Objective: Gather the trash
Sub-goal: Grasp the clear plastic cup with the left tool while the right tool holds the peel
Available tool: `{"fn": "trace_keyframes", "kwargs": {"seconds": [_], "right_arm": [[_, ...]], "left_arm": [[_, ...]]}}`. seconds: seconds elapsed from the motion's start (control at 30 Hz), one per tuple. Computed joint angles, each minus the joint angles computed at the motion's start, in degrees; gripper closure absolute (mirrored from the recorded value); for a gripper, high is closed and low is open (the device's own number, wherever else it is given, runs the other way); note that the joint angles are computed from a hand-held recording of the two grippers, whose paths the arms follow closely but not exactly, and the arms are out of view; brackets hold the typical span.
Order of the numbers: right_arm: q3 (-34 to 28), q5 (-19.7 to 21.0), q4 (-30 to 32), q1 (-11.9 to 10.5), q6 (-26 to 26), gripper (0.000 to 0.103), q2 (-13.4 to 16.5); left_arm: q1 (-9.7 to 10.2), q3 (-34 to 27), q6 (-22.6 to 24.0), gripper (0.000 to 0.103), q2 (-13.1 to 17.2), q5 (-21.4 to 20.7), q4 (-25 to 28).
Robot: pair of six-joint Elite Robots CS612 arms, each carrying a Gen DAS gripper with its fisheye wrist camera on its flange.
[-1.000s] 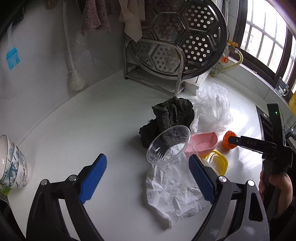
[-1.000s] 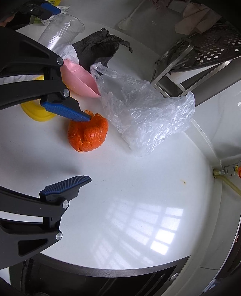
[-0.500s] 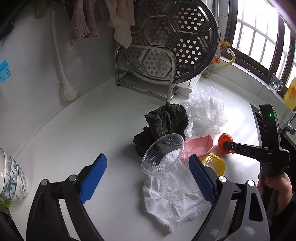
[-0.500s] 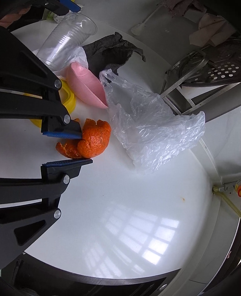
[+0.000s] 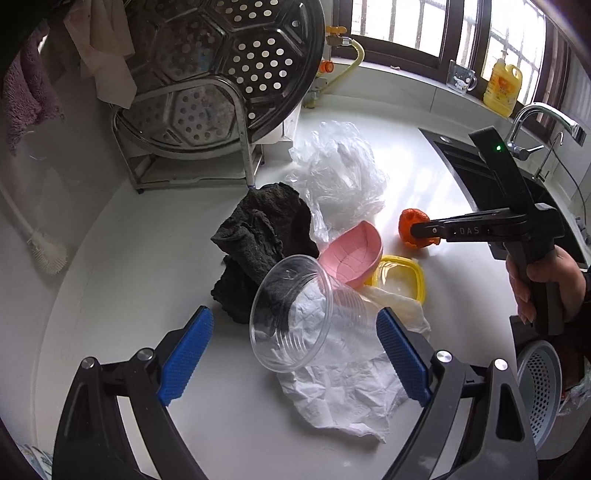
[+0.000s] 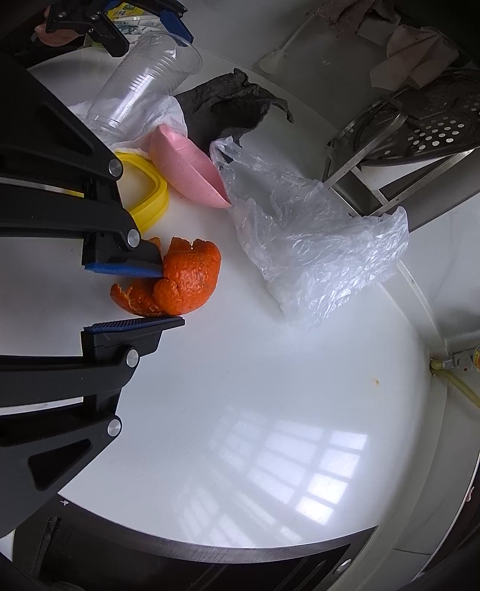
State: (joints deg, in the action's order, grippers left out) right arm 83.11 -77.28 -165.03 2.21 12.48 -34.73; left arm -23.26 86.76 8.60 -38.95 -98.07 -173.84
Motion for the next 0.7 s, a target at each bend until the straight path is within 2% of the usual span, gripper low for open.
{"fn": "trace_keyframes", "kwargs": {"seconds": [0.07, 0.2, 0.37, 0.47, 0.5, 0.57, 0.63, 0.67, 0.7], "right_arm": [[-0.6, -0.3, 0.5, 0.1, 0.0, 0.084, 0.2], [-0.8, -0.5, 0.7, 0.2, 0.1, 0.084, 0.2], [-0.6, 0.2, 0.6, -0.1, 1.2, 0.084, 0.2], [-0.5, 0.2, 0.3, -0.1, 1.3, 0.084, 0.2], [-0.4, 0.0, 0.2, -0.1, 1.2, 0.084, 0.2], [-0.3, -0.3, 0.1, 0.0, 1.1, 0.084, 0.1], [-0.2, -0.7, 0.0, 0.1, 1.1, 0.084, 0.1], [0.0, -0.9, -0.3, 0.1, 1.2, 0.084, 0.0], [0.1, -1.1, -0.6, 0.2, 1.4, 0.084, -0.1]], "left_arm": [[0.4, -0.5, 0.1, 0.02, 0.3, -2.4, -0.1], [0.98, -1.9, 2.3, 0.033, 0.9, -6.8, 2.1], [1.12, -2.7, 7.2, 0.034, 1.1, -10.6, 4.6], [1.13, -3.7, 8.5, 0.034, 1.6, -11.6, 7.8], [1.18, -4.0, 8.7, 0.038, 1.8, -12.1, 8.6], [1.2, -4.4, 8.8, 0.046, 2.1, -12.6, 9.8], [1.06, -4.7, 8.3, 0.066, 2.5, -12.2, 10.4], [1.07, -4.9, 8.1, 0.071, 2.6, -12.7, 11.2], [1.09, -4.9, 7.7, 0.08, 2.7, -13.3, 11.5]]}}
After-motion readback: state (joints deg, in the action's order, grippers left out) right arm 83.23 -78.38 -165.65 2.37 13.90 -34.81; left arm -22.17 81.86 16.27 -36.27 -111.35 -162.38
